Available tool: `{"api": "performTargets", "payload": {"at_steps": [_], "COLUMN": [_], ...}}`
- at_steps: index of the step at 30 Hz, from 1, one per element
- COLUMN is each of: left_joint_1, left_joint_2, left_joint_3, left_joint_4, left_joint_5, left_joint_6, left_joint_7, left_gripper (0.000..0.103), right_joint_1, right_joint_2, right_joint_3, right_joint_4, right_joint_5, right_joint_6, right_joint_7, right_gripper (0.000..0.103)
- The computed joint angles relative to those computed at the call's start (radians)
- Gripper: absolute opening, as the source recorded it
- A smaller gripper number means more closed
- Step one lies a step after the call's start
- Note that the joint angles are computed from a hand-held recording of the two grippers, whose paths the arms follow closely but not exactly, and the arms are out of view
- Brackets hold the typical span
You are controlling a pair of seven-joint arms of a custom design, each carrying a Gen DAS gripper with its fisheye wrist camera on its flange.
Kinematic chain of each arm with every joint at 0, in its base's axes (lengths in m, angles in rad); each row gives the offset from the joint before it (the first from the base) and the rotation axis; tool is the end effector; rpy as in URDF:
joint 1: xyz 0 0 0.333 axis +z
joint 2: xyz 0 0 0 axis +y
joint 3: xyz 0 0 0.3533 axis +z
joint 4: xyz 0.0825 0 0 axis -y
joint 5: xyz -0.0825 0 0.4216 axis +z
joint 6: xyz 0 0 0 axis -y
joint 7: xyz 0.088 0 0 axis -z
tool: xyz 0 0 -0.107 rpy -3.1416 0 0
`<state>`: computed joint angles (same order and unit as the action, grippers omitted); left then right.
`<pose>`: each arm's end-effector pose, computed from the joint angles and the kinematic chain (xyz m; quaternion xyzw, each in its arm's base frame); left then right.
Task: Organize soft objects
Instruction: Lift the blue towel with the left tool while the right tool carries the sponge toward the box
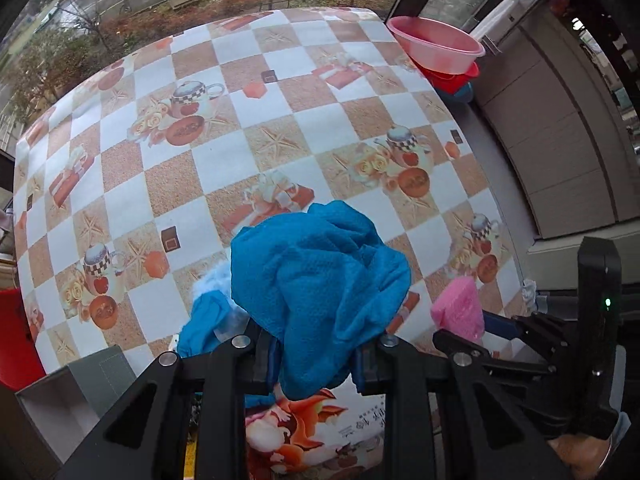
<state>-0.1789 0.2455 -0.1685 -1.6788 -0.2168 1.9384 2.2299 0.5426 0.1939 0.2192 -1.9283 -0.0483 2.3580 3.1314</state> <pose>0.6372 -0.2361 0.4856 0.3151 -0.9412 0.1030 0.0649 0.4838 0.4512 0.4326 -0.3834 0.9157 0.0456 0.1112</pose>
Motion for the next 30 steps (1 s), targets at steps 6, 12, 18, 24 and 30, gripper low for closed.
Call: {"api": "performTargets", "payload": {"at_steps": [6,12,18,24,30], "left_joint_1": [0.039,0.072,0.112,0.164,0.21], "left_joint_2": [-0.173,-0.313,-0.408,-0.441,-0.461], "left_joint_3": [0.001,0.017,0.042,0.067,0.09], "left_joint_4": [-0.184,-0.321,-0.405,-0.433,-0.445], "left_joint_5": [-0.051,-0.053,-0.042,-0.041,-0.043], "left_joint_6": [-0.042,-0.106,-0.141,-0.125,-0.136], "left_joint_7": [0.164,0.339,0.509,0.58,0.635], "left_gripper": [0.029,0.029,0.029,0.029,0.029], "right_joint_1": [0.048,0.099,0.148,0.181,0.202], "right_joint_2": [-0.049,-0.022,0.029,0.103,0.179], "right_joint_3": [0.019,0.042,0.058,0.069,0.066], "right_joint_4": [-0.036,0.003,0.081,0.182,0.312], "right_joint_5": [-0.002,-0.007,-0.024,-0.026,-0.041], "right_joint_6": [-0.017,-0.018,-0.036,-0.044,-0.115], "right_joint_7": [0.151,0.271,0.346,0.353,0.291], "right_gripper": [0.053,0.054,0.054,0.054,0.054]}}
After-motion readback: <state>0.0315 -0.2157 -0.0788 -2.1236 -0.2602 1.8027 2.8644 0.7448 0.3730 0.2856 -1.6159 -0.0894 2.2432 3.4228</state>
